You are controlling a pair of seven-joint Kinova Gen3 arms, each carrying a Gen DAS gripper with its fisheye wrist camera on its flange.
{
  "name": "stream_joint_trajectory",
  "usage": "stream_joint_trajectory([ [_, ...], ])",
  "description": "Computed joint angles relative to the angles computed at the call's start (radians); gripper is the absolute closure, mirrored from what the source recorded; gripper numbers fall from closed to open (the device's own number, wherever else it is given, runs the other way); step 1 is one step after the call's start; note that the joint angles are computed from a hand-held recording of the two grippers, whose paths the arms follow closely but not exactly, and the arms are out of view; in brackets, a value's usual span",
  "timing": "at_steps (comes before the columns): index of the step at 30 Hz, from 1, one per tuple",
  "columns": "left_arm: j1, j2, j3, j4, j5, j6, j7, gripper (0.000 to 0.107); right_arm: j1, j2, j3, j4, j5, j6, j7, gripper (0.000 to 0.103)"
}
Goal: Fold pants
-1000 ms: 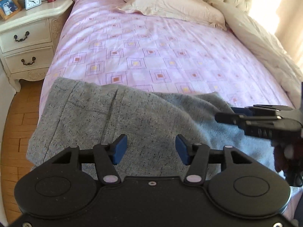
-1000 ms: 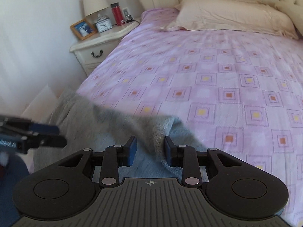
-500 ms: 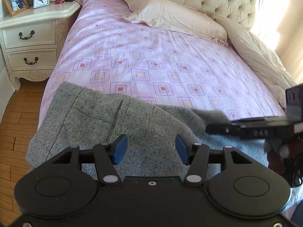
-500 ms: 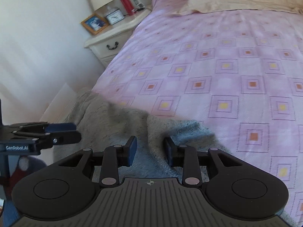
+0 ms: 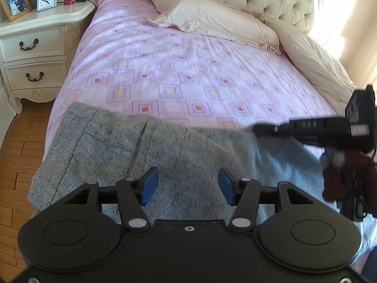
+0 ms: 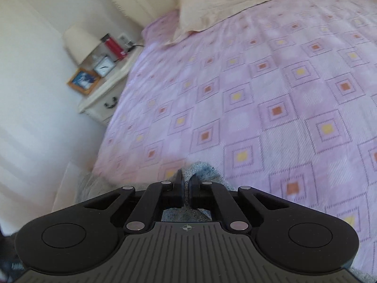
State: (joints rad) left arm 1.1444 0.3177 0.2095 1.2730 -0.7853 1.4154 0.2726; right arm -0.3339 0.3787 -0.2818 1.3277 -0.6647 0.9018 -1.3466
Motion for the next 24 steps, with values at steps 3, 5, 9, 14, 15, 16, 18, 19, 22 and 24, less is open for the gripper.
stream_joint_trajectory([
  [3, -0.006, 0.008, 0.001, -0.015, 0.012, 0.006, -0.026, 0.048, -0.061, 0.002, 0.029, 0.009, 0.069, -0.042, -0.046, 0.1],
  [5, -0.004, 0.007, -0.003, -0.014, 0.014, 0.005, -0.023, 0.048, -0.034, -0.005, 0.001, 0.055, 0.037, -0.096, -0.039, 0.101],
  [9, -0.009, 0.008, -0.005, -0.014, 0.024, 0.006, -0.026, 0.048, 0.009, -0.05, -0.035, 0.113, 0.022, -0.16, 0.008, 0.089],
  [14, -0.001, 0.016, -0.009, -0.027, 0.025, 0.027, -0.023, 0.048, 0.02, -0.205, 0.043, 0.245, -0.081, -0.266, 0.103, 0.088],
  [15, -0.007, 0.016, -0.008, -0.031, 0.034, 0.025, -0.032, 0.048, 0.044, -0.222, 0.036, 0.247, -0.064, -0.242, 0.096, 0.088],
  [16, -0.007, 0.02, -0.008, -0.038, 0.037, 0.031, -0.04, 0.048, 0.068, -0.24, 0.035, 0.248, -0.056, -0.201, 0.104, 0.088],
  [18, -0.002, 0.025, -0.01, -0.05, 0.037, 0.043, -0.05, 0.048, 0.069, -0.279, 0.063, 0.253, -0.001, -0.125, 0.085, 0.088],
  [19, 0.001, 0.026, -0.012, -0.053, 0.038, 0.046, -0.051, 0.048, 0.077, -0.299, 0.064, 0.267, 0.018, -0.101, 0.089, 0.088],
  [22, 0.003, 0.032, -0.015, -0.065, 0.045, 0.056, -0.063, 0.048, 0.046, -0.336, 0.081, 0.298, 0.124, -0.074, 0.056, 0.088],
  [24, 0.004, 0.042, -0.018, -0.083, 0.053, 0.072, -0.08, 0.048, -0.046, -0.343, 0.148, 0.331, 0.206, -0.123, 0.018, 0.088],
])
